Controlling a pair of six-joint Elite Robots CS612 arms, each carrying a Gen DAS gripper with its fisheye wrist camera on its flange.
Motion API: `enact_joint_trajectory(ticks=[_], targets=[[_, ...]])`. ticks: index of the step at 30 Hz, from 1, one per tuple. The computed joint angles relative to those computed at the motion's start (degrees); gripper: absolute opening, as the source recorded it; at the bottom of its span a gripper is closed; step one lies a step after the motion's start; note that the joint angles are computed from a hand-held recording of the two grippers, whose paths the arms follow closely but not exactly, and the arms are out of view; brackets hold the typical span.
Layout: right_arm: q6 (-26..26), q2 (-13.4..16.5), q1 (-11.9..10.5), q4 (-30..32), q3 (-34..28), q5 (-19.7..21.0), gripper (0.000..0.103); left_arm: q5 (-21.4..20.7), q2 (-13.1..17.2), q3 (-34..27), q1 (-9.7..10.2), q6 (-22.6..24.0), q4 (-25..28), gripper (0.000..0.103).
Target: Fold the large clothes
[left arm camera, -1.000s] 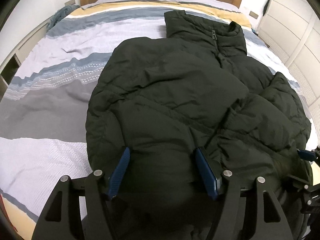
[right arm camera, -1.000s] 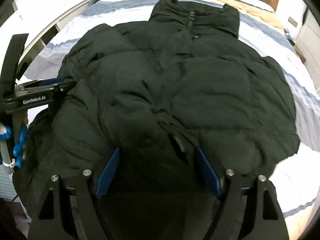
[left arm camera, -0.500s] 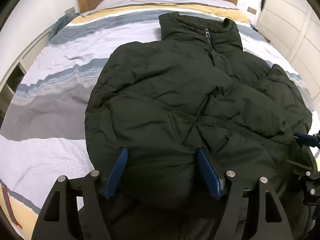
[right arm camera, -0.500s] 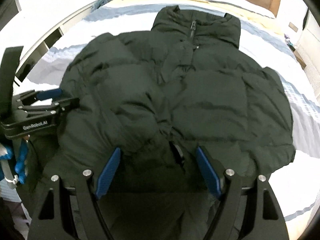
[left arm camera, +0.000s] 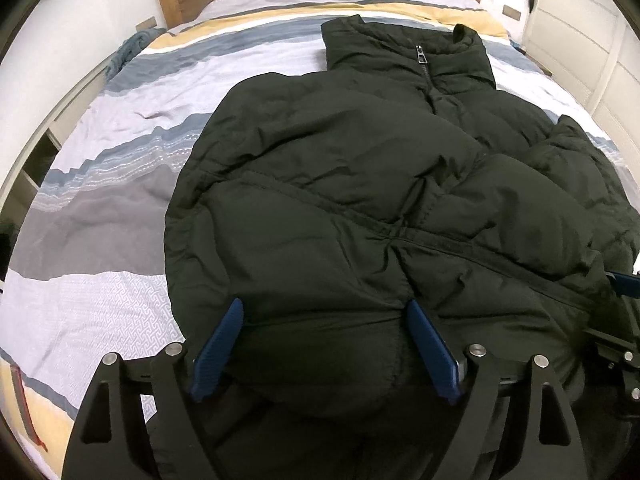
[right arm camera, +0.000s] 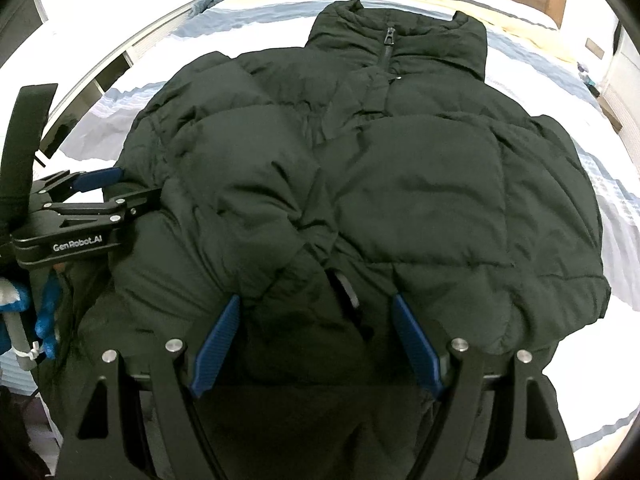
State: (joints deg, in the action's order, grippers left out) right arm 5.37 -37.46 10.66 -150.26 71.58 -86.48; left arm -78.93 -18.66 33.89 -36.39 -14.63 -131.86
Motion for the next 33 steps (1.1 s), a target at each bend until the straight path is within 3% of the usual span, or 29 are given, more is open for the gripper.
enact_joint_trajectory(ticks=[8, 23, 33], targets=[[-0.02, -0.24, -0.18, -1.05, 1.14, 0.42, 0.077, 1.76, -0.21, 1.28, -0.36, -0.14, -1.45, 0.087], [3.12, -2.22, -0.89, -2.70, 5.84, 0.10, 0.077, 3.91, -0.73, 2.06, -0.89, -0.53, 0.61, 0.095], [2.86, -4.68, -1.51, -3.32, 9.25, -0.69, 0.077, 0.59, -2.92, 5.12, -0.26, -3.05, 2.02, 0.100]])
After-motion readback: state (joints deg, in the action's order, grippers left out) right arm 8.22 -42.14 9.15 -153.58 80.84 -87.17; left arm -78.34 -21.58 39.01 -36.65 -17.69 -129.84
